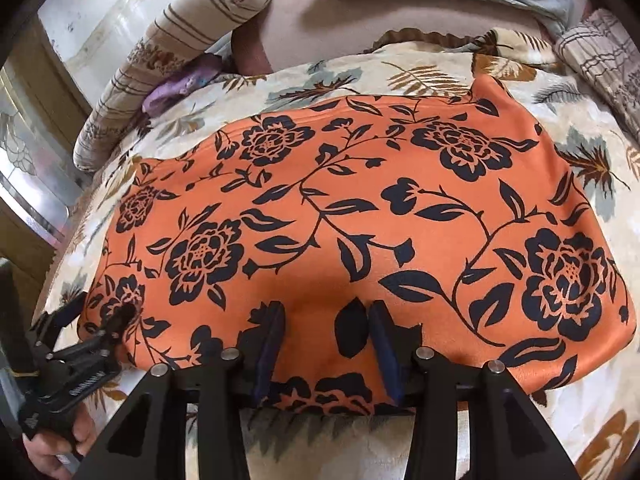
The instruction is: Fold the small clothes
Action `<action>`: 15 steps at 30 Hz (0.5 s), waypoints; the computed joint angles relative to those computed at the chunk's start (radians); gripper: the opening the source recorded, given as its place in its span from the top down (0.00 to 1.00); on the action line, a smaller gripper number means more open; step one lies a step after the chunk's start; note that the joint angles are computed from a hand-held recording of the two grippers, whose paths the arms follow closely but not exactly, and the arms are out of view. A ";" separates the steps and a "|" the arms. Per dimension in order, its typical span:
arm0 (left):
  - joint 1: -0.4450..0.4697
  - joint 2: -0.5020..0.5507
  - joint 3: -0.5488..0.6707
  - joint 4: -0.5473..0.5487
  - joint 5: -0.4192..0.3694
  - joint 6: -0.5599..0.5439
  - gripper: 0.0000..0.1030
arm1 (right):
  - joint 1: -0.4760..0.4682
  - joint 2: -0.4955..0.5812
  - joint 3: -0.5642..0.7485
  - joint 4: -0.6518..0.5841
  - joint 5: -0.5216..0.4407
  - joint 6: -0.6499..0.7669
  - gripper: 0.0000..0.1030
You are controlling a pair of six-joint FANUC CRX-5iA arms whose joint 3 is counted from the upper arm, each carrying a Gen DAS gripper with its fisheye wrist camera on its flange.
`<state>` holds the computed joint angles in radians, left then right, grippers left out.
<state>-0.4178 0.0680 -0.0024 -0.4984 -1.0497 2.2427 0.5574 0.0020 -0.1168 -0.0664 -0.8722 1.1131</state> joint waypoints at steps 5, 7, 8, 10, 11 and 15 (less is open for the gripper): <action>0.014 -0.005 -0.006 0.024 0.011 0.000 0.10 | -0.038 -0.035 -0.006 -0.077 0.053 0.029 0.53; -0.003 0.005 0.006 -0.005 -0.002 0.017 0.10 | -0.040 -0.050 -0.008 -0.099 0.081 0.052 0.53; -0.007 0.008 0.010 -0.012 -0.006 0.021 0.10 | -0.041 -0.053 -0.005 -0.120 0.089 0.073 0.53; -0.008 0.015 0.018 -0.015 -0.012 0.026 0.10 | -0.043 -0.041 0.020 -0.172 0.072 0.128 0.53; -0.007 0.017 0.019 -0.013 -0.012 0.029 0.10 | -0.037 -0.038 0.023 -0.173 0.063 0.130 0.53; -0.009 0.024 0.024 -0.021 -0.015 0.036 0.10 | -0.014 0.034 0.071 -0.163 -0.040 0.151 0.53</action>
